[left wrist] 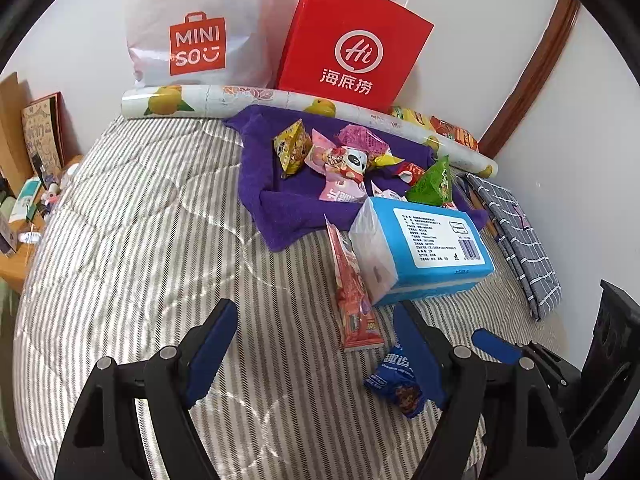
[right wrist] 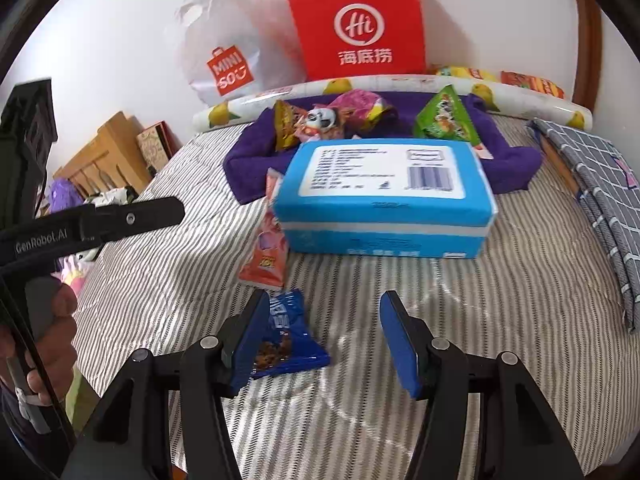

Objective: Organize snacks
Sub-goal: 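Grasp the small blue snack bag with the right tool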

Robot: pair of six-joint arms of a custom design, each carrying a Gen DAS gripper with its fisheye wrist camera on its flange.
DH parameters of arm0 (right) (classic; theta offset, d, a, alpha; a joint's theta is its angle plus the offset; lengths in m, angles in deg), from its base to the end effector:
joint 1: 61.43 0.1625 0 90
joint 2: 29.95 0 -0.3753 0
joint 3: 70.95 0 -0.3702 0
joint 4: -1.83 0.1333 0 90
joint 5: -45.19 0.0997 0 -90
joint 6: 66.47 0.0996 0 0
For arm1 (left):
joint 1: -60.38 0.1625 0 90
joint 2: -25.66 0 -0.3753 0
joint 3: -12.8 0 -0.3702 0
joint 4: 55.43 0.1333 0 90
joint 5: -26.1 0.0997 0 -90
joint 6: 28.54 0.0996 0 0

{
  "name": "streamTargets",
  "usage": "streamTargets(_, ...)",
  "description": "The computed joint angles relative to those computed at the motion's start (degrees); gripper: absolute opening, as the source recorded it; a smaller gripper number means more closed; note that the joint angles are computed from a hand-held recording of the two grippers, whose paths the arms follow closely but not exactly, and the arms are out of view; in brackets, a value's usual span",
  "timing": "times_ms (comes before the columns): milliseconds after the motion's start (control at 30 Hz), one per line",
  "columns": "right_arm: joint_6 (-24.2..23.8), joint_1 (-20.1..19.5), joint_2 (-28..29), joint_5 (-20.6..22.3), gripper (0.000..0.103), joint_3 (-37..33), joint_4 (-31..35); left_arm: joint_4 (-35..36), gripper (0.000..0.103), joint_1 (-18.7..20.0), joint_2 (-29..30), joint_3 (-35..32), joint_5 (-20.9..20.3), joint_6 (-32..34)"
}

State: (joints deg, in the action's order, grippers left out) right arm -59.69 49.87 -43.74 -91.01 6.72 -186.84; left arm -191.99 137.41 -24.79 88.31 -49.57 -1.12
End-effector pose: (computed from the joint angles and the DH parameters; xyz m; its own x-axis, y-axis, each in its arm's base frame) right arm 0.2929 -0.5821 -0.0802 -0.8241 0.2217 0.5212 -0.2024 0.7442 -0.6366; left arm -0.0037 -0.7200 0.2418 -0.7600 0.5321 -0.3732 0.6295 0.7454 -0.2193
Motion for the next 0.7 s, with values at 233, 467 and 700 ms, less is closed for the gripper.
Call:
streamTargets(233, -3.32, 0.17, 1.81, 2.55, 0.065, -2.48, 1.75, 1.37, 0.078, 0.93, 0.2, -1.79, -1.17, 0.09)
streamTargets(467, -3.49, -1.25, 4.1, 3.24, 0.069, -5.37, 9.3, 2.21, 0.078, 1.44, 0.44, -1.66, -0.04, -0.32)
streamTargets(700, -7.55, -0.71, 7.04, -1.18, 0.048, -8.25, 7.0, 0.74, 0.078, 1.29, 1.04, -0.94, 1.5, 0.13)
